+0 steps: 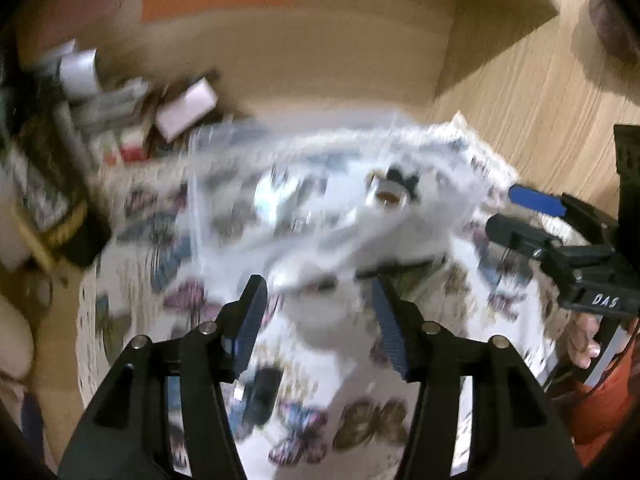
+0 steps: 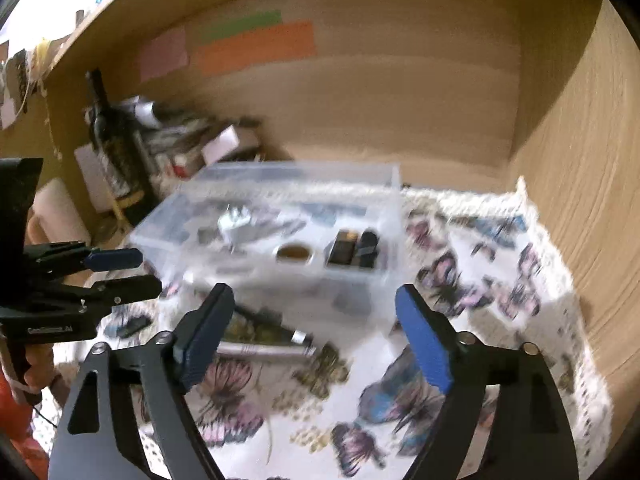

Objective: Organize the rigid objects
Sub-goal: 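Grasp the small black item with the left tool while the right tool grasps the silver strapped rod, then carry both items into the clear box and open both tools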

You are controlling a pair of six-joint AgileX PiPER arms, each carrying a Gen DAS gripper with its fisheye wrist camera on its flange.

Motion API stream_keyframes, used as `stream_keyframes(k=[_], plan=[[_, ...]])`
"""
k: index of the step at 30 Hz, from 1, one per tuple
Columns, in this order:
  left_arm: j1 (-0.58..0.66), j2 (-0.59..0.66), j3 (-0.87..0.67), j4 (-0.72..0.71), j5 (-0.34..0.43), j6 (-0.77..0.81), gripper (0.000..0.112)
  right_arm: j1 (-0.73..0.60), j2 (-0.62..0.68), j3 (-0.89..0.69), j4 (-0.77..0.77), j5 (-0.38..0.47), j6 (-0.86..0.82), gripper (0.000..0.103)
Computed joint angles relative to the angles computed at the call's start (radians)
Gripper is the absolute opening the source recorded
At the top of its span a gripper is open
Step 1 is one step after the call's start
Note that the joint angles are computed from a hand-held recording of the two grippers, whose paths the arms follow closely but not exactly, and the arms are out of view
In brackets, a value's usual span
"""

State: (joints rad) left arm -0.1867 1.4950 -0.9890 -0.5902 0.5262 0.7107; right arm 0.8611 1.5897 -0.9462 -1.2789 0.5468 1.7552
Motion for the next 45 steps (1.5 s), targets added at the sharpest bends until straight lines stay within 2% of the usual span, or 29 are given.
stream_keyframes(k=[3, 5, 6, 9, 13, 14, 16, 17, 19, 24, 26, 28, 33, 36, 39, 41, 42, 44, 45], plan=[[0.02, -0.003, 0.063, 0.068, -0.019, -0.032, 0.057, 0.002, 0.05, -0.022, 0.06, -0.031, -0.063, 0.092], [0.04, -0.002, 0.093, 0.096, -0.023, -0.041, 0.067, -0.005, 0.088, -0.048, 0.12, -0.064, -0.119, 0.103], [0.051, -0.006, 0.112, 0.097, -0.033, -0.031, 0.071, -0.001, 0.103, -0.059, 0.128, -0.065, -0.12, 0.103], [0.066, -0.011, 0.152, 0.134, -0.07, -0.024, 0.072, -0.002, 0.161, -0.131, 0.25, -0.053, -0.25, 0.103], [0.098, 0.0, 0.164, 0.071, -0.064, 0.064, 0.071, -0.011, 0.235, -0.221, 0.379, -0.028, -0.383, 0.103], [0.096, -0.002, 0.168, 0.056, -0.067, 0.084, 0.069, -0.015, 0.244, -0.228, 0.398, -0.035, -0.394, 0.103], [0.097, -0.008, 0.177, 0.021, -0.072, 0.131, 0.047, -0.025, 0.248, -0.227, 0.423, -0.067, -0.387, 0.103], [0.094, -0.01, 0.182, 0.002, -0.077, 0.16, 0.044, -0.025, 0.253, -0.234, 0.429, -0.064, -0.373, 0.103], [0.086, -0.013, 0.19, -0.036, -0.084, 0.204, 0.027, -0.018, 0.27, -0.261, 0.435, -0.036, -0.359, 0.103], [0.091, -0.036, 0.224, -0.129, -0.097, 0.323, 0.026, 0.013, 0.383, -0.426, 0.475, 0.198, -0.373, 0.103], [0.102, -0.042, 0.23, -0.167, -0.09, 0.365, 0.026, 0.0, 0.401, -0.444, 0.532, 0.224, -0.421, 0.103], [0.114, -0.037, 0.226, -0.197, -0.075, 0.401, 0.026, -0.016, 0.378, -0.405, 0.568, 0.185, -0.443, 0.101], [0.144, -0.041, 0.227, -0.265, -0.026, 0.474, 0.026, 0.014, 0.297, -0.286, 0.512, 0.215, -0.35, 0.098], [0.15, -0.045, 0.228, -0.281, -0.013, 0.487, 0.026, 0.036, 0.232, -0.192, 0.465, 0.218, -0.239, 0.098], [0.162, -0.048, 0.23, -0.301, 0.002, 0.512, 0.026, 0.04, 0.16, -0.085, 0.432, 0.144, -0.127, 0.098], [0.163, -0.048, 0.229, -0.304, 0.002, 0.513, 0.026, 0.041, 0.161, -0.076, 0.432, 0.114, -0.129, 0.089], [0.162, -0.051, 0.231, -0.306, -0.001, 0.514, 0.026, 0.063, 0.183, -0.096, 0.41, 0.148, -0.126, 0.083], [0.159, -0.058, 0.237, -0.306, -0.01, 0.511, 0.026, 0.096, 0.201, -0.118, 0.389, 0.177, -0.152, 0.055], [0.157, -0.063, 0.241, -0.307, -0.018, 0.509, 0.026, 0.112, 0.201, -0.12, 0.374, 0.174, -0.163, 0.046]])
